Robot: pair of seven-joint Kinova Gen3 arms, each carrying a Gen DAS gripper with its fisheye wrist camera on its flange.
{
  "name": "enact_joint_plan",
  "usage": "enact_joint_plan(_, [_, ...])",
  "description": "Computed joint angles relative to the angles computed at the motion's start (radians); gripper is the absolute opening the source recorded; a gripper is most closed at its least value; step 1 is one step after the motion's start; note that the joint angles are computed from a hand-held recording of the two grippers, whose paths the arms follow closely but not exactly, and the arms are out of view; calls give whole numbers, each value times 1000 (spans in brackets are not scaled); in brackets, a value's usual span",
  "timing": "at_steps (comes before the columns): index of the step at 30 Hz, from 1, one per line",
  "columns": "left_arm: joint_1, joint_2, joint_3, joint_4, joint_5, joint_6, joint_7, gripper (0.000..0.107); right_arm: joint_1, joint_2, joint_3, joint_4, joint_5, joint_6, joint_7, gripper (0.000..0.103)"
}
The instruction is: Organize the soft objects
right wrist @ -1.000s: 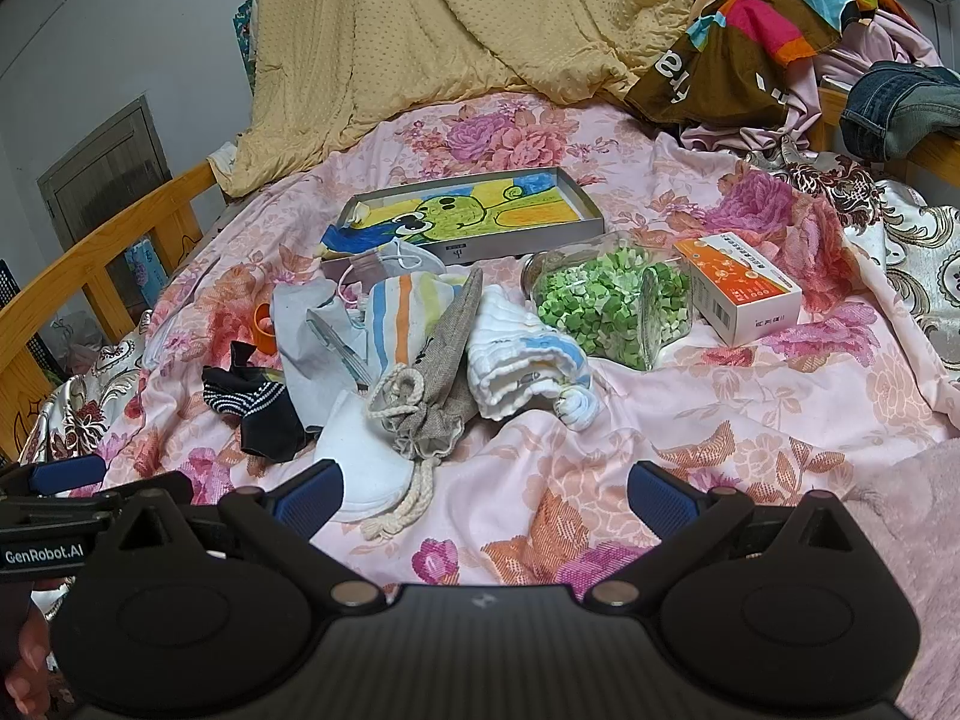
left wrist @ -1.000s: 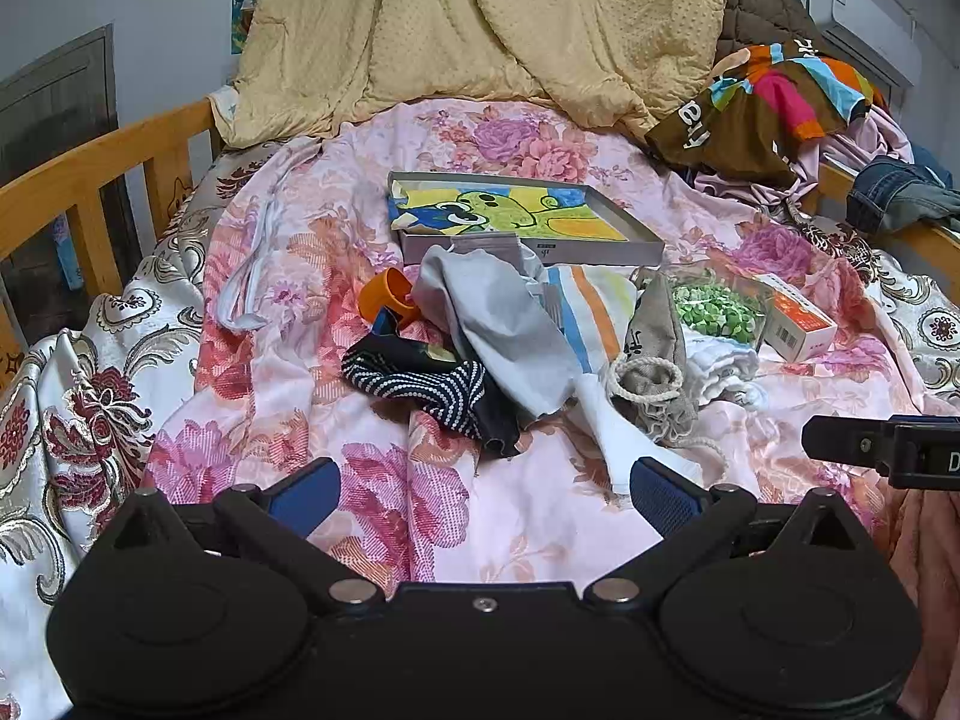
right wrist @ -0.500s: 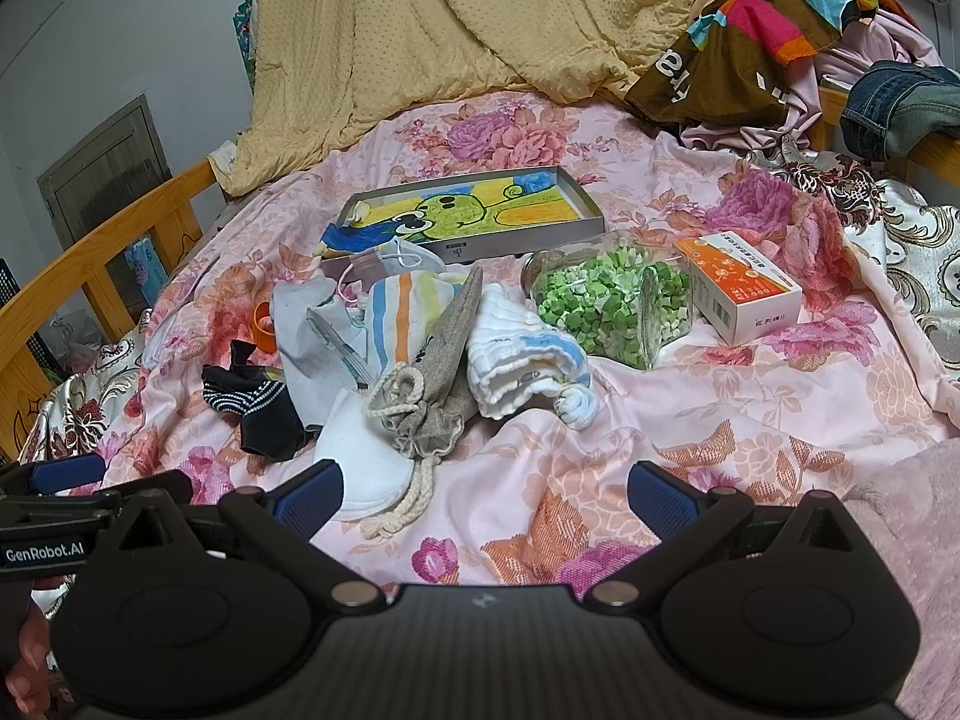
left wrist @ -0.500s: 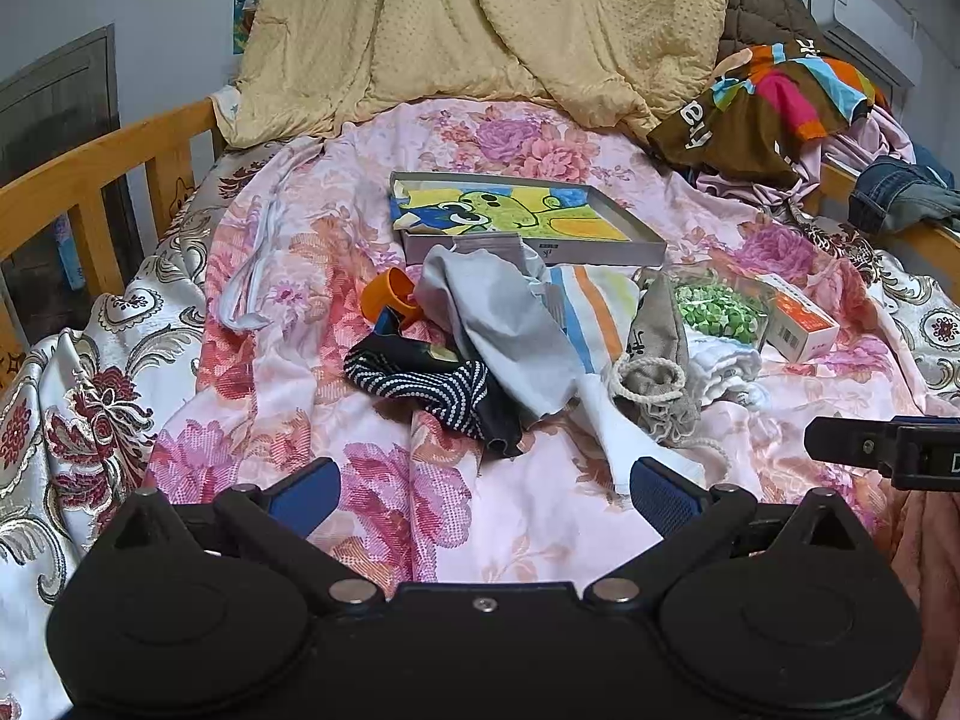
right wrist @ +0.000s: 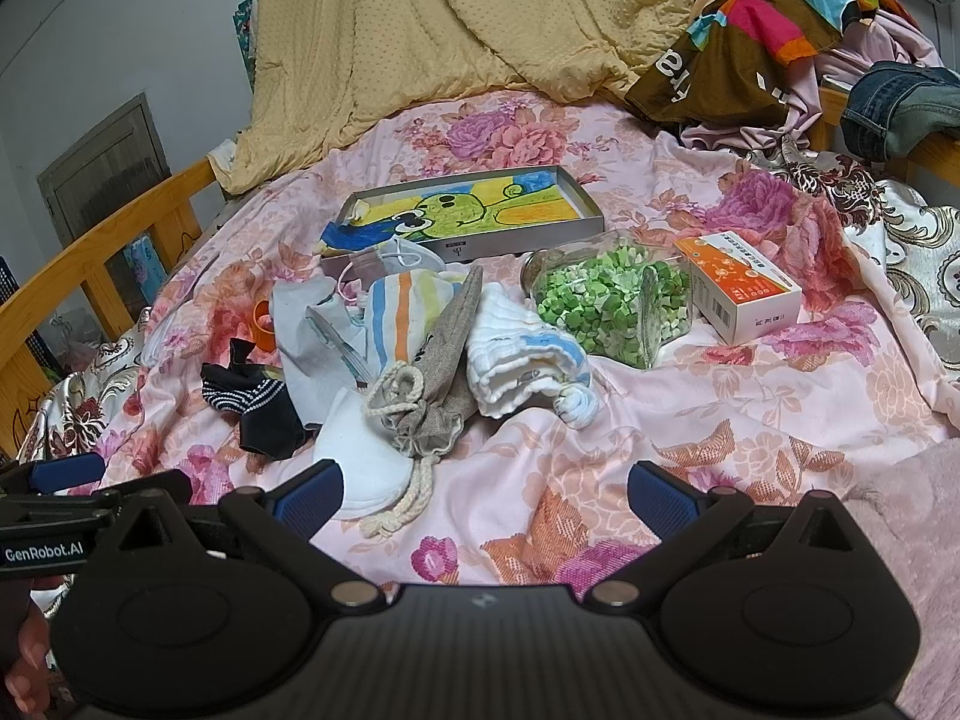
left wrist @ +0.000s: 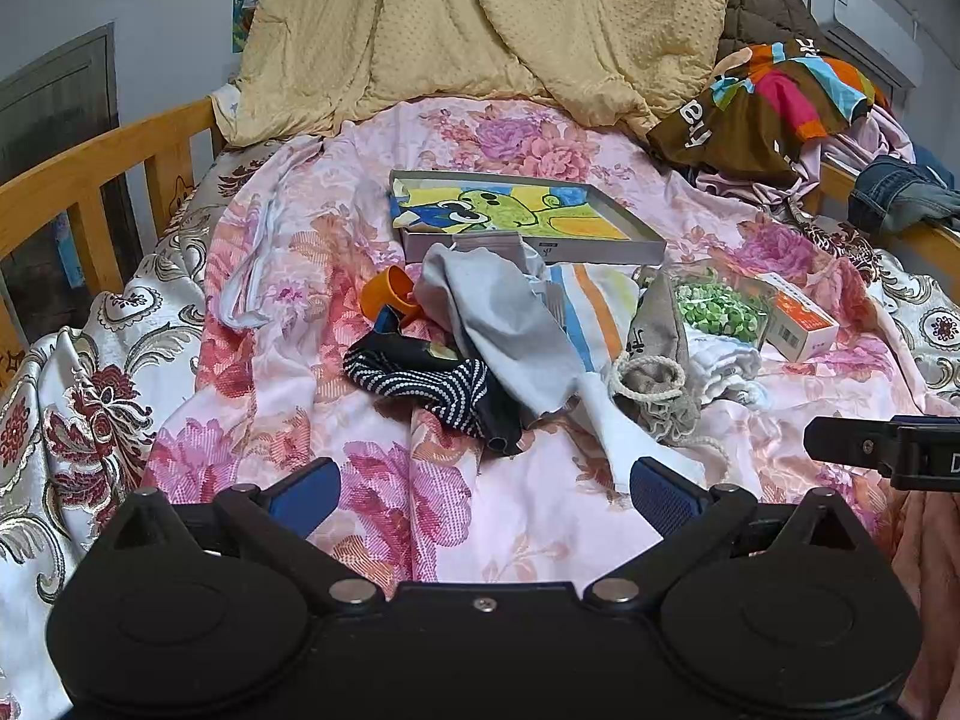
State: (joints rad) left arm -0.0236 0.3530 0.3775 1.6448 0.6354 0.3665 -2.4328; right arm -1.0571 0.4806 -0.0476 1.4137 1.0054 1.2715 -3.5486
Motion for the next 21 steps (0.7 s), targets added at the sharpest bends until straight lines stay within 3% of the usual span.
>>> enact_joint_plan(6, [5,3,-6,0,-7,-3,5,102,1,1,4,-24,-8,4,18,103])
enact_joint_plan(12, [-16,10,22,-6,10,9,-36,102,16,-33,3,54,33,-61,-83,103])
enact_joint_plan(21, [6,59,26,-80,11,106,-133,102,104,-47,-4,85,39,-158,12,103])
